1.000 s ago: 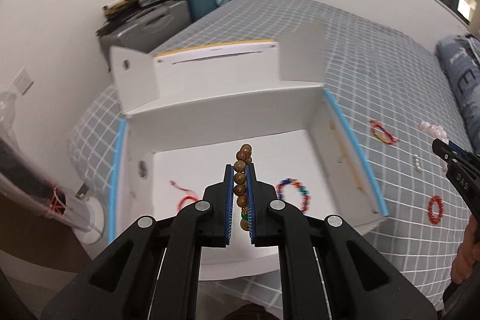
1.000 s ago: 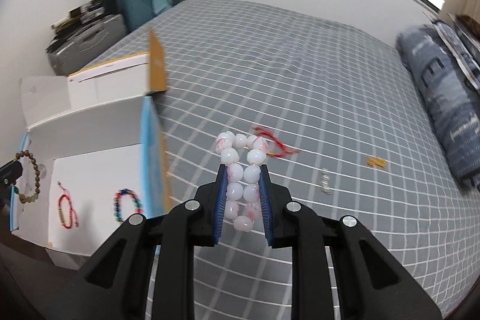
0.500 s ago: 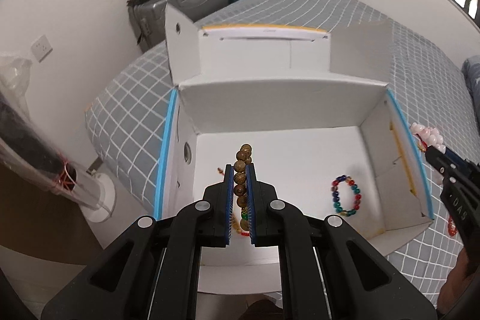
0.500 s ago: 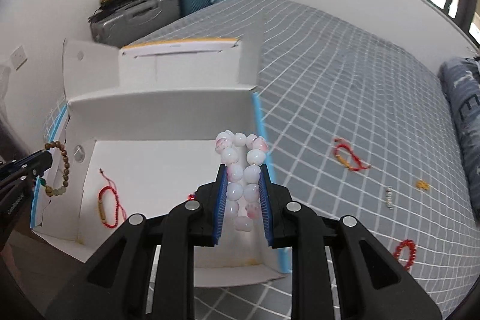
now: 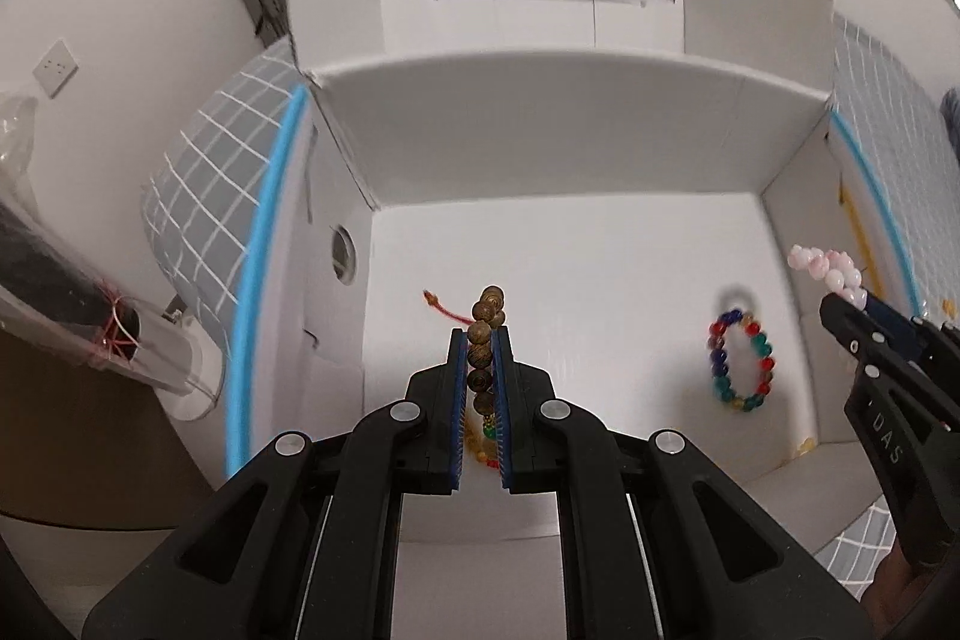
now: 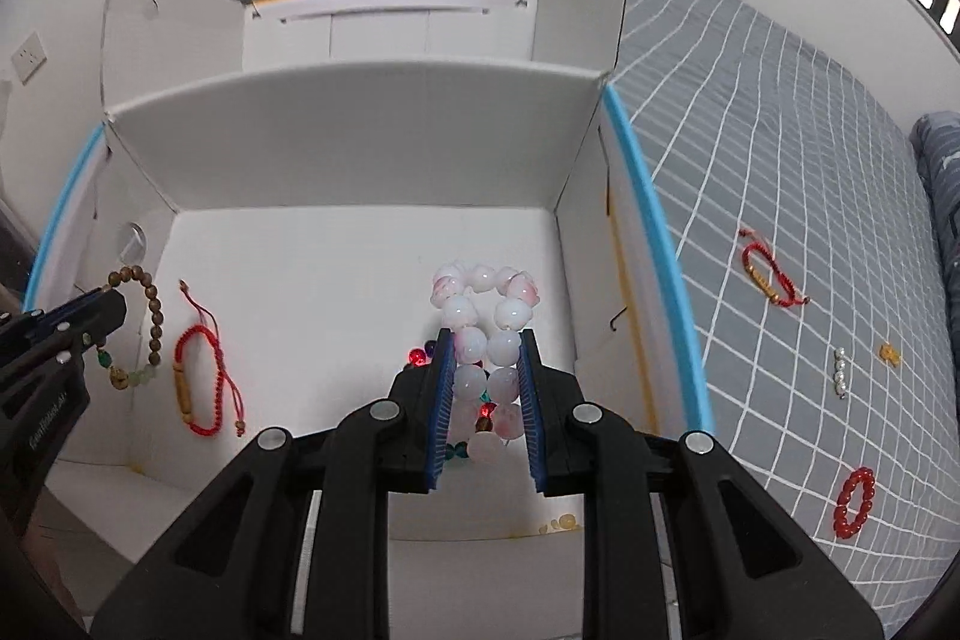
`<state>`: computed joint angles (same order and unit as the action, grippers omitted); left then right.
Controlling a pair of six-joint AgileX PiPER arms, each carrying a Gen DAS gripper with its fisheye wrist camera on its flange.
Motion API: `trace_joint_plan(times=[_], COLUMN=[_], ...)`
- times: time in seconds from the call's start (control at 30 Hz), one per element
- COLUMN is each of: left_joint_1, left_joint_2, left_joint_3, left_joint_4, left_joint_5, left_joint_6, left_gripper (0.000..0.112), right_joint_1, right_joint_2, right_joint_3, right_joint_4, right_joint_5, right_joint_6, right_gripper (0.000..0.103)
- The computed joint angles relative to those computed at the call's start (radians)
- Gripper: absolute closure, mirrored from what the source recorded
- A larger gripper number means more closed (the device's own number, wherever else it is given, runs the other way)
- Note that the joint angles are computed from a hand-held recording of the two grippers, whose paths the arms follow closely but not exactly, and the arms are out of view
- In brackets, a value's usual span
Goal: Organize jewelry
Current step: 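Open both tools to drop the bracelets into the box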
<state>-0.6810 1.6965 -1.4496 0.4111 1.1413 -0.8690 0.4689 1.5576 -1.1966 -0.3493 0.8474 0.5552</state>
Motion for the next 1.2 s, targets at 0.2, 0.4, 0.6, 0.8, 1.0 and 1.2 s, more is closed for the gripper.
trace_joint_plan(times=[0.2, 0.4, 0.6, 0.8, 1.0, 1.2], left_joint_1=[0.024, 0.032, 0.039, 0.038, 0.027, 0.002], left_joint_2=[0.036, 0.038, 0.031, 0.023, -0.007, -0.031], left_joint_3=[0.000, 0.019, 0.030, 0.020, 0.030, 0.036], left_joint_4=[-0.040, -0.060, -0.063, -0.062, -0.026, 0.030], left_joint_5=[-0.014, -0.049, -0.062, -0.046, -0.034, -0.013], left_joint_6=[0.034, 0.047, 0.056, 0.050, -0.002, -0.059], left_gripper=[0.105, 0.105, 0.103, 0.101, 0.064, 0.034], right_joint_1=[-0.007, -0.015, -0.024, -0.017, 0.002, 0.021], right_joint_2=[0.038, 0.057, 0.052, 0.042, -0.007, -0.055], right_joint_3=[-0.014, -0.019, -0.011, -0.002, 0.015, 0.025], right_joint_4=[0.014, 0.030, 0.040, 0.023, 0.004, -0.045], right_joint_5=[0.009, 0.000, -0.010, -0.010, -0.015, -0.004], right_joint_6=[-0.013, -0.026, -0.034, -0.020, 0.000, 0.034], right_gripper=[0.084, 0.084, 0.084, 0.080, 0.058, 0.032])
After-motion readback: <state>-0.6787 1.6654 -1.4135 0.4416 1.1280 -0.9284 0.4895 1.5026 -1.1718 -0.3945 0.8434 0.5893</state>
